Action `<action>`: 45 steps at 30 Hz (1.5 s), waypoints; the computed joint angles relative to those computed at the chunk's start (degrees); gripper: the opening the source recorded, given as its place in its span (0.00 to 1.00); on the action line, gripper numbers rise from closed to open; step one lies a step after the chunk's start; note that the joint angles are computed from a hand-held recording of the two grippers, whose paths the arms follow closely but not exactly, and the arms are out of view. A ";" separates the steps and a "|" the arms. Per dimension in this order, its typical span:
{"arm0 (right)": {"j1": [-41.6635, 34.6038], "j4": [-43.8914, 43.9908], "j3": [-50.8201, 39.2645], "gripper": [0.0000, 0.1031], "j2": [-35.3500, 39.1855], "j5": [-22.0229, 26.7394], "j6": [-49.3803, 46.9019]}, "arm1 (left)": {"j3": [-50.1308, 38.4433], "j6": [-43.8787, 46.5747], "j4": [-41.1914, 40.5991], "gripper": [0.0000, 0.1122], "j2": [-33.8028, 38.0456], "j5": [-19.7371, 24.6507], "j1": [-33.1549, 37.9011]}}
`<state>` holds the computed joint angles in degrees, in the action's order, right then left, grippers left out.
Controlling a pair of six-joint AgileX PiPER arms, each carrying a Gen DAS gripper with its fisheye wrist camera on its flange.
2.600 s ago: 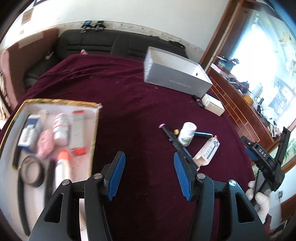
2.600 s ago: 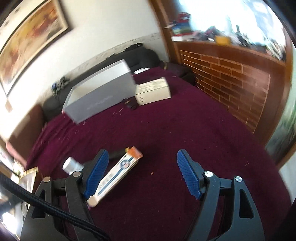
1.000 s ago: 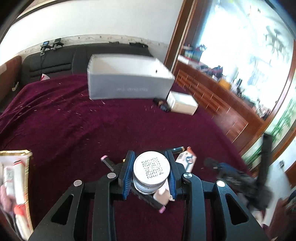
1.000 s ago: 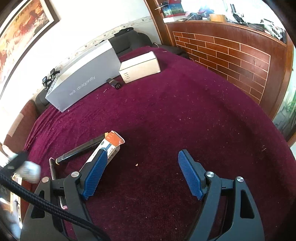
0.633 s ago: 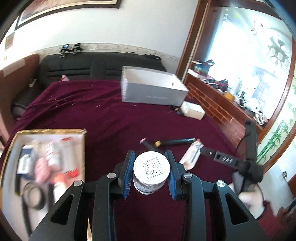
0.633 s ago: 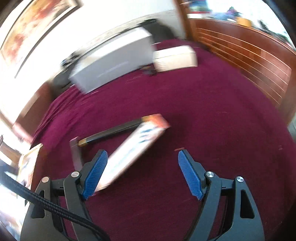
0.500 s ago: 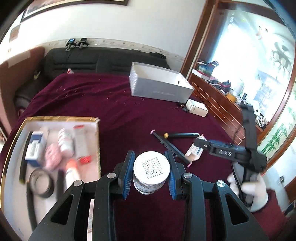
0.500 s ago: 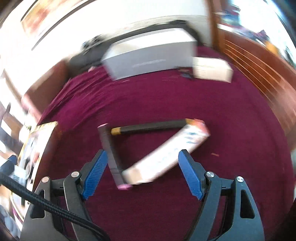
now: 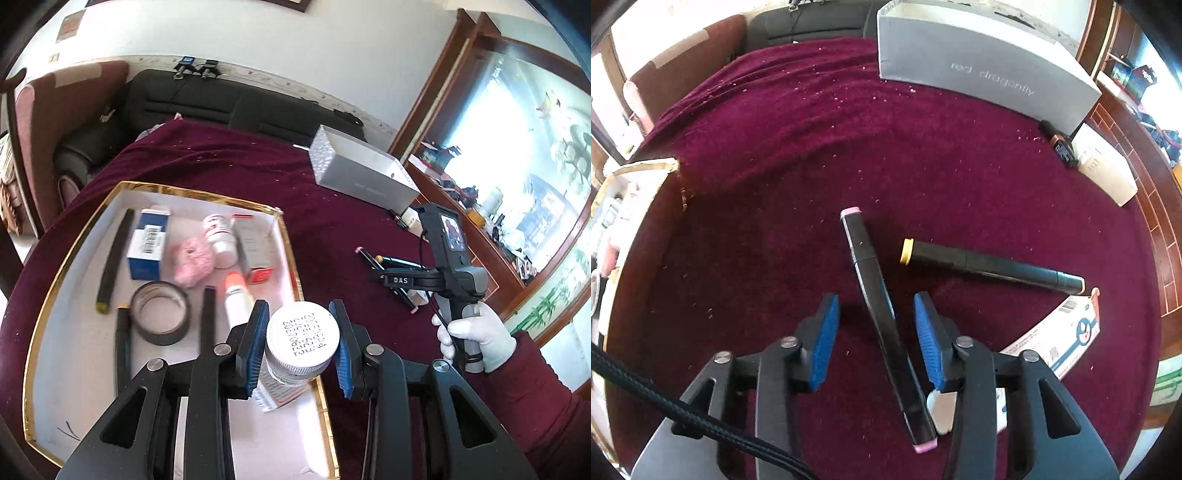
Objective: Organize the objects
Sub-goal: 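Grasp the pink-capped black marker with the right tool, then carry the pill bottle with the left tool while the right tool carries the marker into the tray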
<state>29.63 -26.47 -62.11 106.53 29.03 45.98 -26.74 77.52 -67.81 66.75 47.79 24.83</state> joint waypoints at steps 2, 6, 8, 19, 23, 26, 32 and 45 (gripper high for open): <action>-0.48 1.67 -0.77 0.18 0.55 -0.08 -1.30 | 0.08 1.58 -0.37 0.25 0.86 1.43 2.60; 0.44 1.84 -0.44 0.12 -0.08 0.40 -0.65 | 0.74 4.14 -0.03 0.25 1.42 4.20 7.29; 0.48 3.76 1.19 0.12 -1.74 -0.68 -1.58 | 0.99 4.95 0.07 0.25 1.56 4.84 8.59; 6.12 1.98 9.54 0.12 -12.89 -6.04 5.43 | 1.49 7.70 2.19 0.25 -1.10 10.32 17.94; 9.53 2.84 10.63 0.12 -16.63 -6.52 6.78 | 1.19 8.97 3.54 0.25 -1.63 13.12 23.22; 11.81 5.57 10.49 0.12 -18.46 -7.24 5.75 | 0.72 10.18 4.65 0.25 -1.77 14.87 27.47; 18.08 10.01 6.35 0.12 -16.85 -7.78 4.68 | -0.35 12.08 6.73 0.25 -0.35 15.01 32.48; 26.33 39.17 -12.12 0.13 1.61 -7.46 -20.48 | -4.20 11.77 10.84 0.25 6.98 1.27 27.86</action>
